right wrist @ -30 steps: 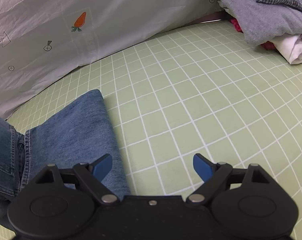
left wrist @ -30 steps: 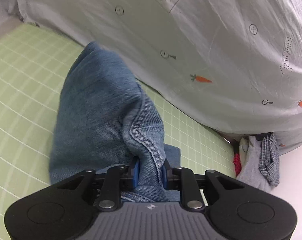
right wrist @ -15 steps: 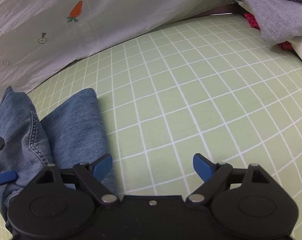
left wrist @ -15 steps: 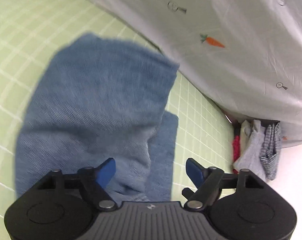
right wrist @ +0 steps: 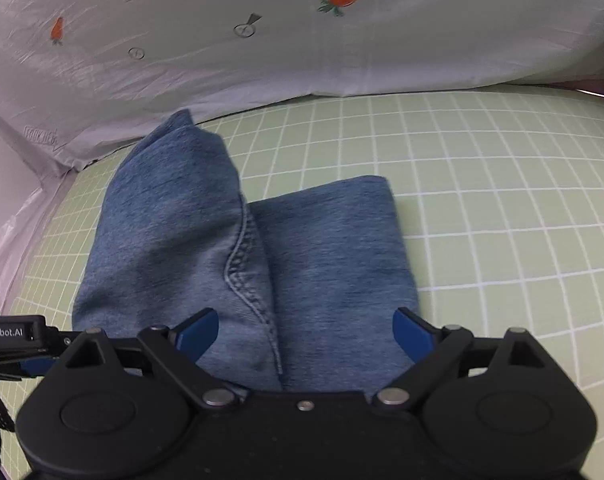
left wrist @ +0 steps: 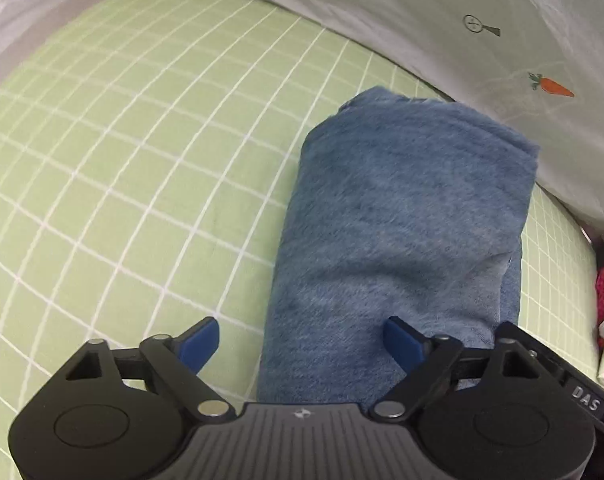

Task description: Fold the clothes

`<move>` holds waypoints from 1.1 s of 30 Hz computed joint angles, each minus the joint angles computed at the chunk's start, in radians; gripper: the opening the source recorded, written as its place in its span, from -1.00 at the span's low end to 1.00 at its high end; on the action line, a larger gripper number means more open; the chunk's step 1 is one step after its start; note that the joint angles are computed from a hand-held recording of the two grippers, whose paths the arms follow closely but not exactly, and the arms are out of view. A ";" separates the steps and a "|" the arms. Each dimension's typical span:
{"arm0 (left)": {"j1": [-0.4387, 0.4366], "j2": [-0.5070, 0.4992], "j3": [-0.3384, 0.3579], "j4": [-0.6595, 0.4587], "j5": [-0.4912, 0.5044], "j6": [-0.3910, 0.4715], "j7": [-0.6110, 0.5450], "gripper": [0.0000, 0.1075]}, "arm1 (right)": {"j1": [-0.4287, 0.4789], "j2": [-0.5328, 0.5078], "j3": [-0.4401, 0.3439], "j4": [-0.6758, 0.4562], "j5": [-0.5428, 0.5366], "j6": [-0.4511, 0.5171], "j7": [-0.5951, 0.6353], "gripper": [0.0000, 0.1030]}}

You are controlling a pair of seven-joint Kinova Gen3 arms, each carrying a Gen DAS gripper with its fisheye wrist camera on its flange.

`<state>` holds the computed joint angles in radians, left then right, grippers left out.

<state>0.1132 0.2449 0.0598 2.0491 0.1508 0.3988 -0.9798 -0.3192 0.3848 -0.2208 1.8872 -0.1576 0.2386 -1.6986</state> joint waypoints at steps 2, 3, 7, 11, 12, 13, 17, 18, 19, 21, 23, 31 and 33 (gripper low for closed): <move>-0.023 0.010 0.025 0.009 0.035 -0.015 -0.034 0.72 | 0.008 0.036 -0.023 -0.045 -0.009 0.044 0.014 0.84; -0.033 0.015 0.037 0.014 0.050 -0.023 -0.050 0.75 | -0.003 0.052 -0.015 -0.067 -0.010 0.068 0.004 0.84; -0.015 0.031 0.027 0.004 0.039 -0.022 -0.063 0.80 | 0.065 0.100 -0.086 -0.101 -0.081 0.087 0.053 0.81; 0.004 0.044 0.014 -0.008 0.022 -0.014 -0.054 0.86 | 0.195 0.136 -0.228 -0.107 -0.172 0.088 0.180 0.29; 0.004 0.045 0.014 -0.009 0.020 -0.012 -0.055 0.86 | 0.238 0.146 -0.274 -0.108 -0.209 0.091 0.220 -0.04; 0.009 0.042 0.009 -0.010 0.015 -0.006 -0.049 0.86 | 0.268 0.147 -0.304 -0.096 -0.239 0.080 0.258 -0.06; 0.002 0.035 0.036 -0.015 -0.057 0.003 0.016 0.86 | 0.363 0.128 -0.390 -0.041 -0.325 0.037 0.357 -0.64; 0.012 0.033 0.035 -0.017 -0.081 0.005 0.039 0.86 | 0.409 0.121 -0.433 -0.021 -0.365 0.021 0.375 -0.69; 0.040 0.025 0.020 -0.020 -0.122 0.004 0.062 0.86 | 0.455 0.108 -0.477 0.002 -0.406 0.005 0.388 -0.71; 0.132 0.008 -0.046 -0.027 -0.203 0.004 0.102 0.85 | 0.548 0.072 -0.562 0.049 -0.487 -0.020 0.405 -0.73; 0.225 -0.010 -0.109 -0.034 -0.284 0.003 0.130 0.85 | 0.631 0.028 -0.634 0.093 -0.559 -0.046 0.432 -0.74; 0.200 0.015 -0.036 -0.075 -0.390 0.021 0.163 0.85 | 0.481 -0.072 -0.374 0.133 -0.364 -0.054 0.174 -0.38; 0.145 0.047 0.006 -0.092 -0.312 0.034 0.096 0.85 | 0.427 -0.047 -0.282 0.110 -0.310 0.004 0.093 0.07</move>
